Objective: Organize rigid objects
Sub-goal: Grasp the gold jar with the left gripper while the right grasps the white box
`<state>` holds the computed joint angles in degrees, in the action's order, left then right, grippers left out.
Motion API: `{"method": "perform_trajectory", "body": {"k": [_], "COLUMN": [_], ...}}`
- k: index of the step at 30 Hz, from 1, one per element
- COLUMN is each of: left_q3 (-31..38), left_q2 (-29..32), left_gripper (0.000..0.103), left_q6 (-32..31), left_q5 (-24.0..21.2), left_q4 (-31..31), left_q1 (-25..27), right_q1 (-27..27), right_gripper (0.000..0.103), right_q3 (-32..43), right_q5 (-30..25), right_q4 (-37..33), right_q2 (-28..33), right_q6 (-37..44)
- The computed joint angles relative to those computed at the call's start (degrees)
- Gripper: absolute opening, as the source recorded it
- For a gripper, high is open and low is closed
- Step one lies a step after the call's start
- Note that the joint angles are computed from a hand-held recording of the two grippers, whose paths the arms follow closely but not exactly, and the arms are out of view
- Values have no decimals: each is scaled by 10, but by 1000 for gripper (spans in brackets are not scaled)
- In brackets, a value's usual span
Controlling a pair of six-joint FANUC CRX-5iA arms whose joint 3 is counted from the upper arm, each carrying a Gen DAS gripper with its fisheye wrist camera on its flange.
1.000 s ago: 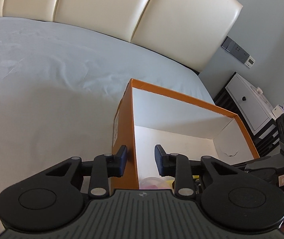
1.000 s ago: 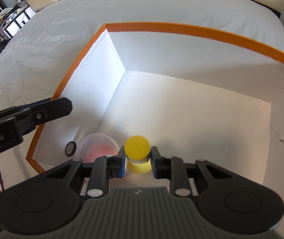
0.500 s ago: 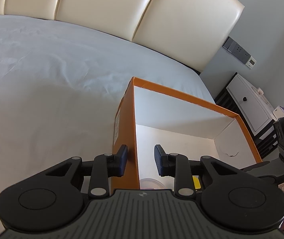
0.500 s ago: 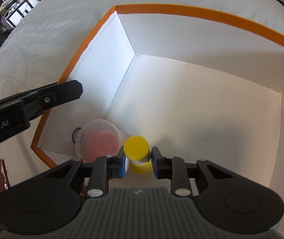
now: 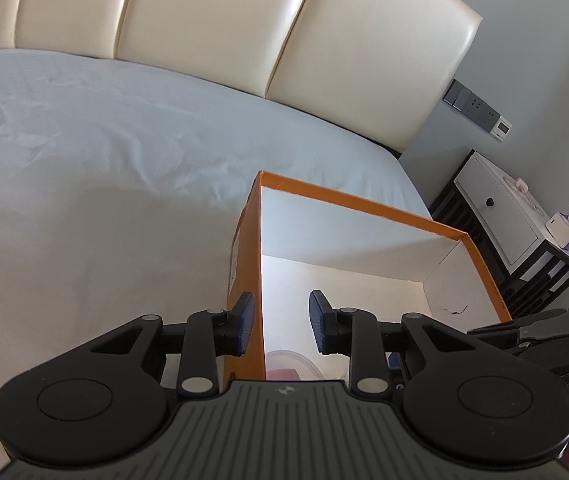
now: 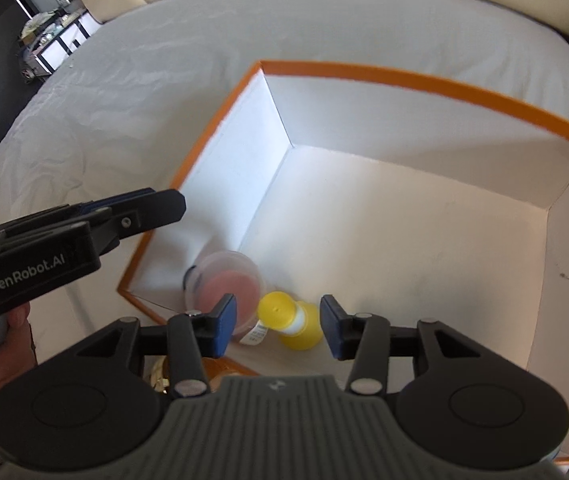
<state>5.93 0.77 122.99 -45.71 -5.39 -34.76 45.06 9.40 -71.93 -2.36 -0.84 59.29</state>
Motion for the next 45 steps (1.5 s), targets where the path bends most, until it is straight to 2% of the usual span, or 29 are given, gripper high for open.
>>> {"method": "perform_trajectory", "body": {"k": [7, 12, 15, 18, 21, 23, 31, 34, 38, 42, 45], "left_q3": [15, -12, -39, -59, -68, -61, -49, -53, -44, -13, -2], "left_q2": [-24, -48, -61, -65, -56, -42, -5, -2, 1, 18, 33], "left_gripper": [33, 35, 39, 51, 56, 60, 60, 55, 50, 50, 50], "left_q6": [79, 128, 120, 122, 127, 142, 121, 115, 126, 134, 120], "left_q5": [-68, -109, -106, -94, -80, -86, -91, -86, -84, -108, -117], "left_q4": [-62, -90, -77, -49, -11, -7, 25, 29, 3, -40, -29], "left_q1": [-40, -65, -68, -62, -48, -45, -33, -34, -47, -70, -70], "right_q1": [54, 89, 110, 117, 123, 127, 129, 128, 126, 131, 137], "right_gripper": [46, 46, 46, 46, 46, 46, 45, 43, 39, 36, 35], "right_q3": [-39, -63, -80, -90, -98, -106, -115, -114, -109, -111, -120], "right_q5": [35, 38, 34, 15, -9, -17, -16, -15, -19, -18, -21], "right_q4": [67, 97, 106, 96, 81, 77, 72, 72, 74, 88, 113], "right_q2": [-61, -96, -110, -108, -100, -96, -69, -57, -47, -44, -35], "right_q6": [-22, -29, -28, -16, -3, 1, 27, 39, 55, 76, 75]}}
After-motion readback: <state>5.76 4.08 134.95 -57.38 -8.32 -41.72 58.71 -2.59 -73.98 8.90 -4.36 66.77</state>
